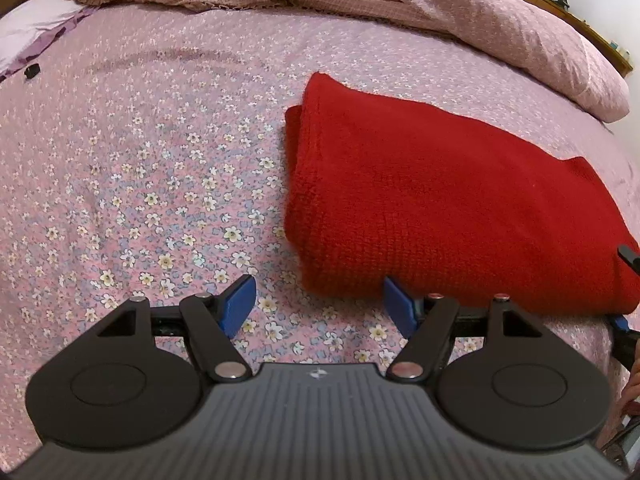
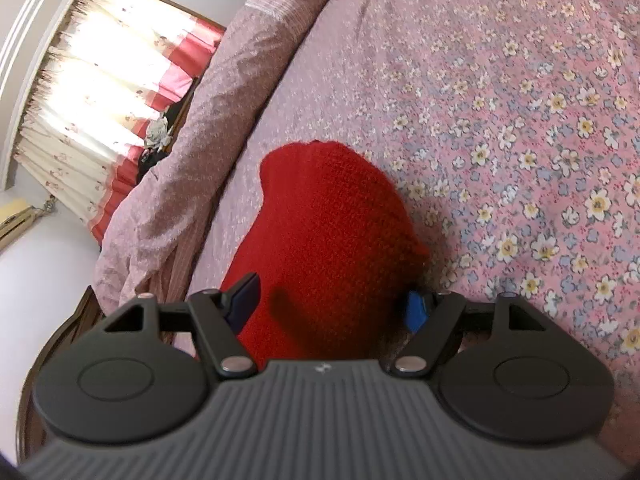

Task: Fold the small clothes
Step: 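Grasp the end of the red cardigan bundle with the right gripper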

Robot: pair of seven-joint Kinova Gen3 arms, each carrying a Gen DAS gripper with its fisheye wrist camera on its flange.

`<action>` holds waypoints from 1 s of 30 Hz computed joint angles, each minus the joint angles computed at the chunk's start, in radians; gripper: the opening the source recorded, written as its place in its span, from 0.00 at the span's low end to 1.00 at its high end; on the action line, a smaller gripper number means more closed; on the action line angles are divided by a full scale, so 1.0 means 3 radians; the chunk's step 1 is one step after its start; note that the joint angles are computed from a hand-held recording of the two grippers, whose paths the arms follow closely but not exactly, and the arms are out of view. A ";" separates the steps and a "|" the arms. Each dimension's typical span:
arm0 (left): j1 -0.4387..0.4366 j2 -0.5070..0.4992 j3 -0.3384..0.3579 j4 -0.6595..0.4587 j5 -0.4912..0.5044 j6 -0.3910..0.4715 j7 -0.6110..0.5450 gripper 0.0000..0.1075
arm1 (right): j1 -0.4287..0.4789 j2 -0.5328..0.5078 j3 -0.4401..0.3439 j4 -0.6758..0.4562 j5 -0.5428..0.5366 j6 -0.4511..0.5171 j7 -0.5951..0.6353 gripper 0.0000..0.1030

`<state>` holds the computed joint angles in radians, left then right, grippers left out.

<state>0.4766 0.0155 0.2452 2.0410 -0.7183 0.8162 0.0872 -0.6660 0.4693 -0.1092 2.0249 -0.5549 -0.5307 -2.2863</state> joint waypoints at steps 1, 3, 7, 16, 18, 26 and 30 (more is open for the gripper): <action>-0.0008 0.0010 -0.0007 0.0002 0.0002 -0.0016 0.0005 0.70 | -0.0052 0.0018 0.0038 -0.0013 -0.0052 -0.0027 0.0053 0.73; -0.0016 0.0028 -0.0019 0.0005 0.0001 -0.0034 0.0004 0.70 | -0.0109 0.0047 0.0071 -0.0039 -0.0122 -0.0074 0.0128 0.73; -0.0041 0.0035 -0.0053 0.0013 0.0042 -0.0081 -0.0045 0.70 | -0.0138 0.0086 0.0073 -0.0143 -0.0288 -0.0057 0.0167 0.73; -0.0085 0.0092 -0.0106 -0.0030 0.0125 -0.0107 -0.0145 0.71 | 0.0154 0.0202 -0.0076 -0.0248 0.0240 -0.0039 -0.0278 0.69; -0.0073 0.0102 -0.0111 -0.0044 0.0130 -0.0084 -0.0157 0.71 | 0.0203 0.0219 -0.0103 -0.0269 0.0327 -0.0031 -0.0334 0.69; -0.0045 0.0125 -0.0132 -0.0069 0.0146 -0.0047 -0.0172 0.71 | 0.0275 0.0224 -0.0150 -0.0218 0.0573 -0.0071 -0.0453 0.69; -0.0037 0.0128 -0.0137 -0.0076 0.0153 -0.0037 -0.0175 0.72 | 0.0147 0.0270 -0.0108 -0.0170 0.0254 -0.0357 -0.0588 0.69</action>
<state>0.4655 0.0538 0.2040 2.0182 -0.6724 0.8053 0.0347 -0.6219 0.5505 -0.1417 1.9740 -0.4786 -0.6377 -2.4626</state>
